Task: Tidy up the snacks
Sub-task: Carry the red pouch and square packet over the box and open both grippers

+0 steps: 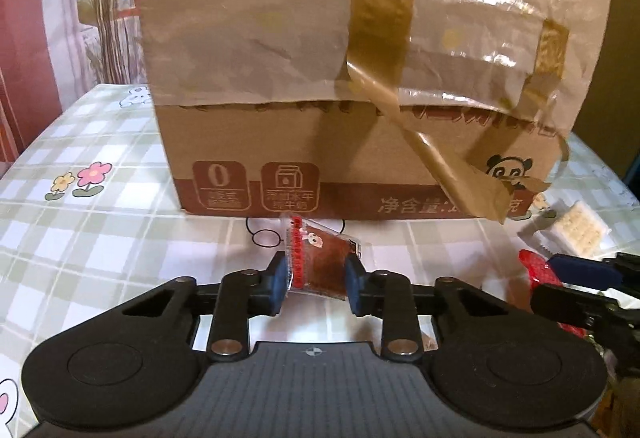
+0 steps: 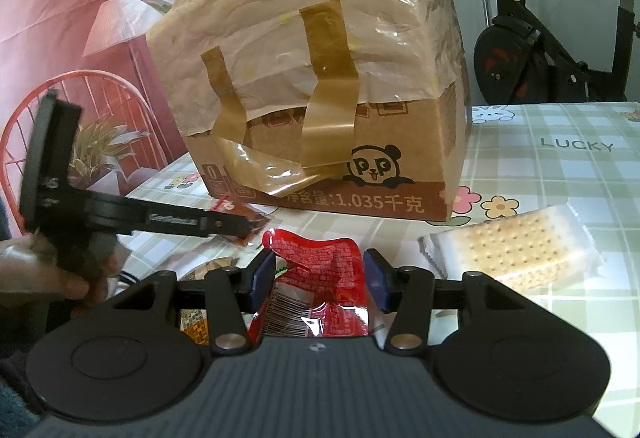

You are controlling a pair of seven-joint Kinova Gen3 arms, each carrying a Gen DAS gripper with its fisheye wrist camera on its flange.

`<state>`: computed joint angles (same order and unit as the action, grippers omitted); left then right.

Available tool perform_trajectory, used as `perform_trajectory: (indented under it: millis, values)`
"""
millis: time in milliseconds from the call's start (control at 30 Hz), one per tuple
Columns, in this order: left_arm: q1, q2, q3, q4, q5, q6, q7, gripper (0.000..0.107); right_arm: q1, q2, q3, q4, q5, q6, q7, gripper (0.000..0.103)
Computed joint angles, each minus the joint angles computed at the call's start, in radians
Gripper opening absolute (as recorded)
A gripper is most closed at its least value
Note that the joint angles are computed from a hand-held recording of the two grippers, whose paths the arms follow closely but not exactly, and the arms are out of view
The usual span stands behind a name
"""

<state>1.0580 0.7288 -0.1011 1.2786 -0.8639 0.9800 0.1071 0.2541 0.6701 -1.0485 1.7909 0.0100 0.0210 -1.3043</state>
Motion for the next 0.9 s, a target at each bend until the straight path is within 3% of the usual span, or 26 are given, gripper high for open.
perform_trajectory:
  millis: [233,300,533,733,900]
  values:
    - [0.043,-0.054,-0.004,0.073,-0.061,0.000,0.098,0.015,-0.009,-0.008,0.014,-0.002,-0.011,0.004,-0.010,0.051]
    - [0.046,-0.066,-0.001,0.095,-0.092,-0.017,0.125,0.006,-0.014,-0.013,0.021,0.000,-0.013,0.002,-0.013,0.051]
    - [0.062,-0.120,0.023,0.193,-0.206,-0.045,0.217,0.005,-0.034,-0.033,0.047,0.009,-0.010,-0.015,-0.036,0.051]
    - [0.063,-0.164,0.062,0.250,-0.264,0.003,0.287,0.005,-0.098,-0.096,0.127,0.020,0.007,-0.024,-0.072,0.051]
    - [0.068,-0.204,0.102,0.285,-0.339,0.063,0.304,0.005,-0.104,-0.155,0.132,0.023,0.035,-0.019,-0.058,0.051]
